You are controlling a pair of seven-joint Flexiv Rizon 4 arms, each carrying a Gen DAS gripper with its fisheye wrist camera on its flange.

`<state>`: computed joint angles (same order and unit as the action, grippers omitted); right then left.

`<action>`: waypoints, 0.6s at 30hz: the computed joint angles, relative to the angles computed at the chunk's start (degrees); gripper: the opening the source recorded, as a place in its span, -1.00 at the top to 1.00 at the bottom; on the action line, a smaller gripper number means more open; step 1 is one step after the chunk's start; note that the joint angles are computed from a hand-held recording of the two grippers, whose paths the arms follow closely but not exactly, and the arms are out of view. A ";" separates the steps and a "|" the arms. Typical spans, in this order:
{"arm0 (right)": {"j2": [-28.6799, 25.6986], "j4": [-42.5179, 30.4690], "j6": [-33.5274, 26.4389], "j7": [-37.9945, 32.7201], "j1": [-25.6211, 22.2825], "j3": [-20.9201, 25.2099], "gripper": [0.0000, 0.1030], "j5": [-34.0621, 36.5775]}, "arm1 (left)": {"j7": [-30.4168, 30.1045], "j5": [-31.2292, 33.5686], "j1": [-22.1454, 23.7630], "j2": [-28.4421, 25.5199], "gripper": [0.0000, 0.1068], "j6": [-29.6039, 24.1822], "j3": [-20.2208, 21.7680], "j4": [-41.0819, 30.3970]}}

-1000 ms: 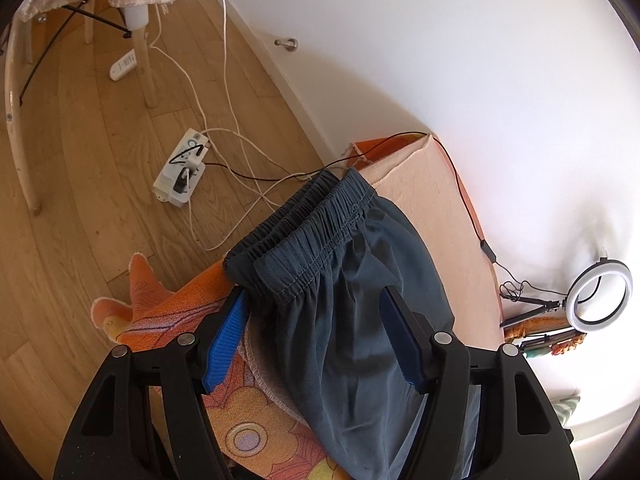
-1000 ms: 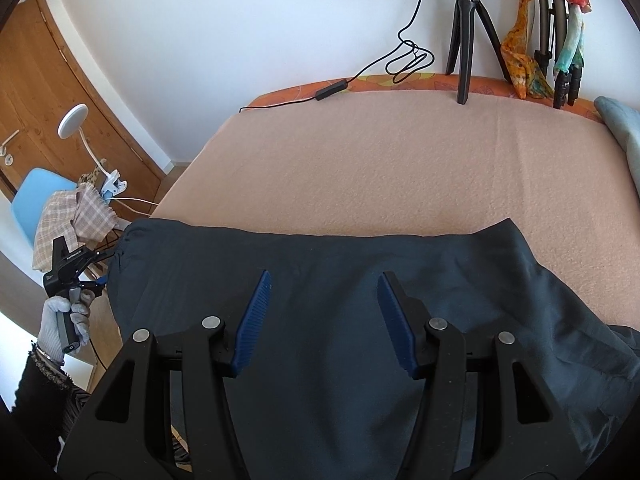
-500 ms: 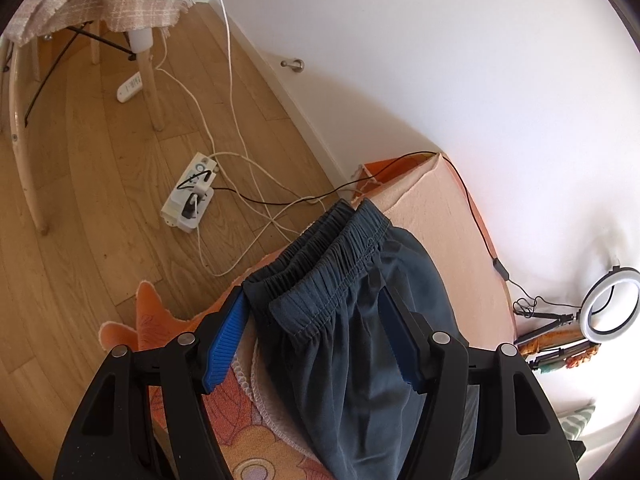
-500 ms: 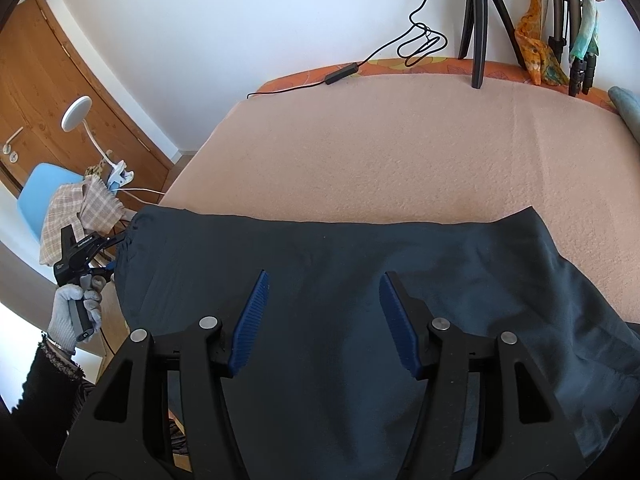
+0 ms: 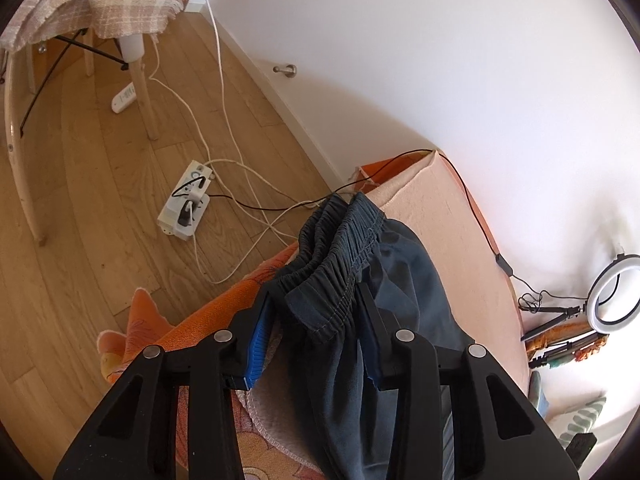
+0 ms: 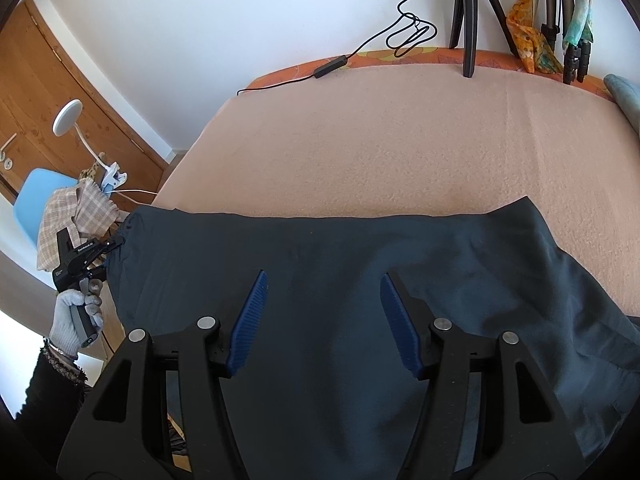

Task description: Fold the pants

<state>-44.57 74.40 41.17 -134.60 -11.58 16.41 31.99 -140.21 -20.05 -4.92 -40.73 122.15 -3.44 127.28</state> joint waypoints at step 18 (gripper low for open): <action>0.36 0.65 0.39 -0.23 0.14 -0.11 -0.21 -0.09 | 23.26 -8.74 -13.27 0.41 0.60 1.52 8.10 -6.48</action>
<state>-44.21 75.05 41.57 -134.83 -11.43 16.30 31.90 -116.95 -28.79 -18.18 -40.31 123.67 4.66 120.79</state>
